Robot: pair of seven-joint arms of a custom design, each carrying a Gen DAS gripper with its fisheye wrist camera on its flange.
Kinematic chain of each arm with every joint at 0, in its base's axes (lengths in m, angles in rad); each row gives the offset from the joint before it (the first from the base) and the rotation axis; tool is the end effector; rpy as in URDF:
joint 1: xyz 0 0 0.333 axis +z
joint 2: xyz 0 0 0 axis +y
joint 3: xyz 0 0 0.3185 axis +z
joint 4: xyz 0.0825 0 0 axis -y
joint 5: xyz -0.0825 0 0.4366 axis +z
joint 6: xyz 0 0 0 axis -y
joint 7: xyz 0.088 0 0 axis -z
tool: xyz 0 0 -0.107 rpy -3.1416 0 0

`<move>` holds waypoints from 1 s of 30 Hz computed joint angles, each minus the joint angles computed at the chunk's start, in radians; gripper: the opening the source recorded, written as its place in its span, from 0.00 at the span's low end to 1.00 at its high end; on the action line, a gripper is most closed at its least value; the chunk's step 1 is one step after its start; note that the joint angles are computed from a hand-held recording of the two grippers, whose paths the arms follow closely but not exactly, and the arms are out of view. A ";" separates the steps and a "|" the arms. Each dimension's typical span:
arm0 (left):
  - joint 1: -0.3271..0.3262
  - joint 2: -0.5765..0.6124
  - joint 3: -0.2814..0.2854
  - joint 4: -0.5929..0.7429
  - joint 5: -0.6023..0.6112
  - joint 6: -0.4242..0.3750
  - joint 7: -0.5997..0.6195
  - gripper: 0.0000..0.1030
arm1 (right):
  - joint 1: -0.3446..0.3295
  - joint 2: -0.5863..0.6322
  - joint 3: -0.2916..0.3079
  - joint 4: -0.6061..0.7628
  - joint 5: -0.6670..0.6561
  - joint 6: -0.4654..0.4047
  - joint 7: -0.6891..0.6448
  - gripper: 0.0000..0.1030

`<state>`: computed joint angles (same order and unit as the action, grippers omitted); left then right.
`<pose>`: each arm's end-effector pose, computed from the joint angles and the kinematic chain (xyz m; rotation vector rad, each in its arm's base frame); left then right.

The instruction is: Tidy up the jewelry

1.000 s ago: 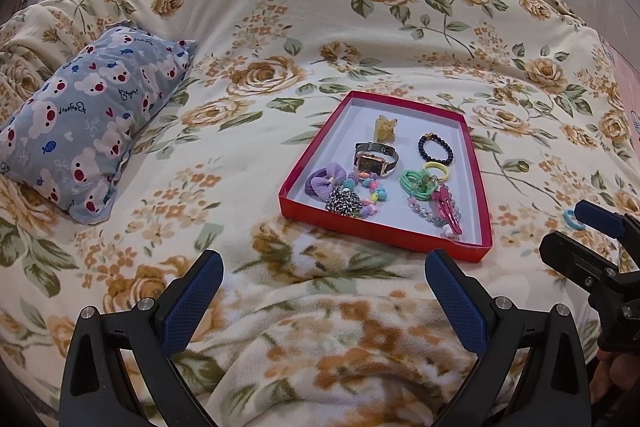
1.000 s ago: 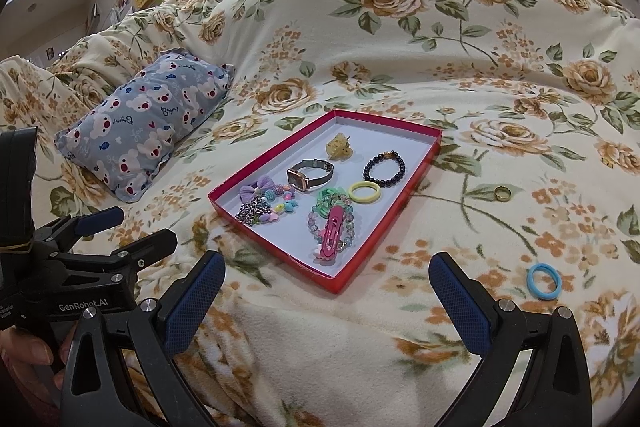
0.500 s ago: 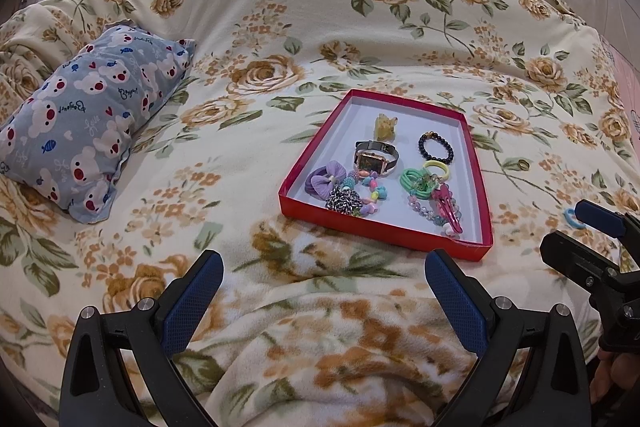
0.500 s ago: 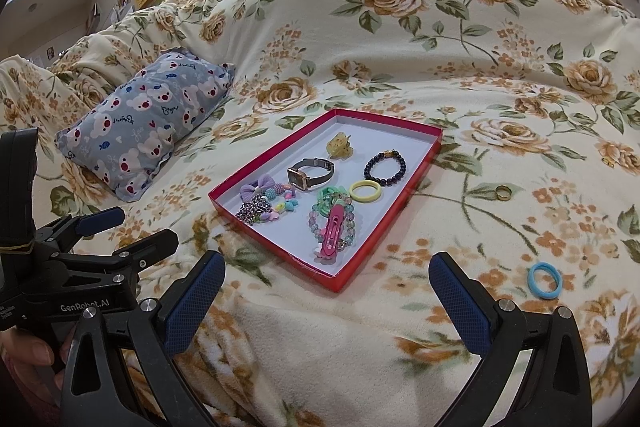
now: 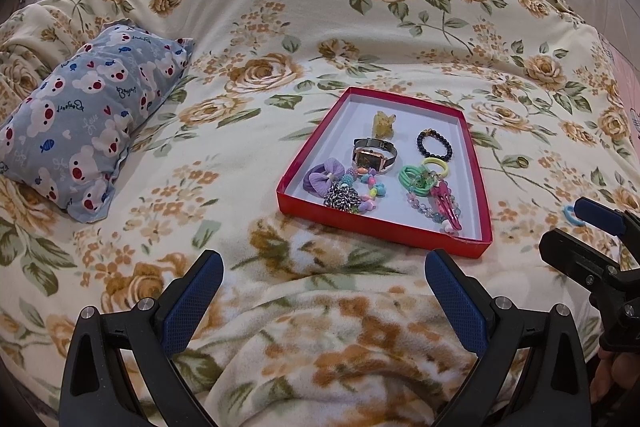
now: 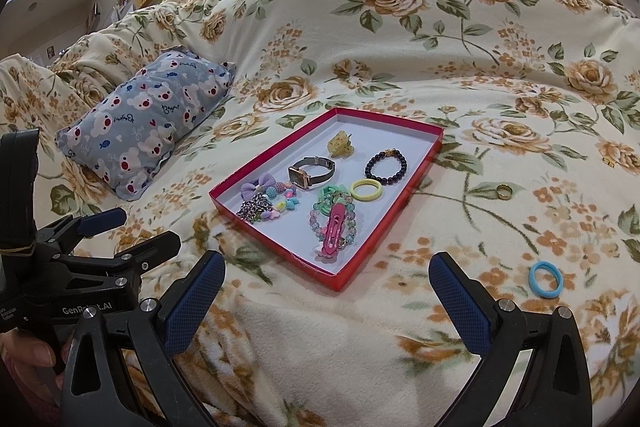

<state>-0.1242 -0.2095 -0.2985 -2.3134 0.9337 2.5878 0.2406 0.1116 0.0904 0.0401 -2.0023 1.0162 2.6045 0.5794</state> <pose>0.5008 -0.2454 0.4445 -1.8533 1.5245 -0.6021 0.6499 0.0809 0.4378 -1.9008 1.2961 -0.2059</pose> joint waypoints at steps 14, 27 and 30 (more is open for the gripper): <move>-0.002 0.003 0.001 -0.001 0.023 -0.007 -0.006 0.99 | -0.001 0.000 0.000 0.001 -0.004 -0.003 0.001 1.00; -0.003 0.007 0.003 0.000 0.020 -0.003 -0.001 0.99 | -0.002 0.002 -0.001 0.004 -0.010 -0.009 0.006 1.00; -0.003 0.013 0.004 0.004 0.021 -0.003 0.000 0.99 | -0.004 0.005 -0.001 0.007 -0.011 -0.012 0.005 1.00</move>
<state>-0.1271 -0.1965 -0.2943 -2.3090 0.9549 2.5850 0.2410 0.1075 0.0954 0.0396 -1.9954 1.0054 2.5928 0.5844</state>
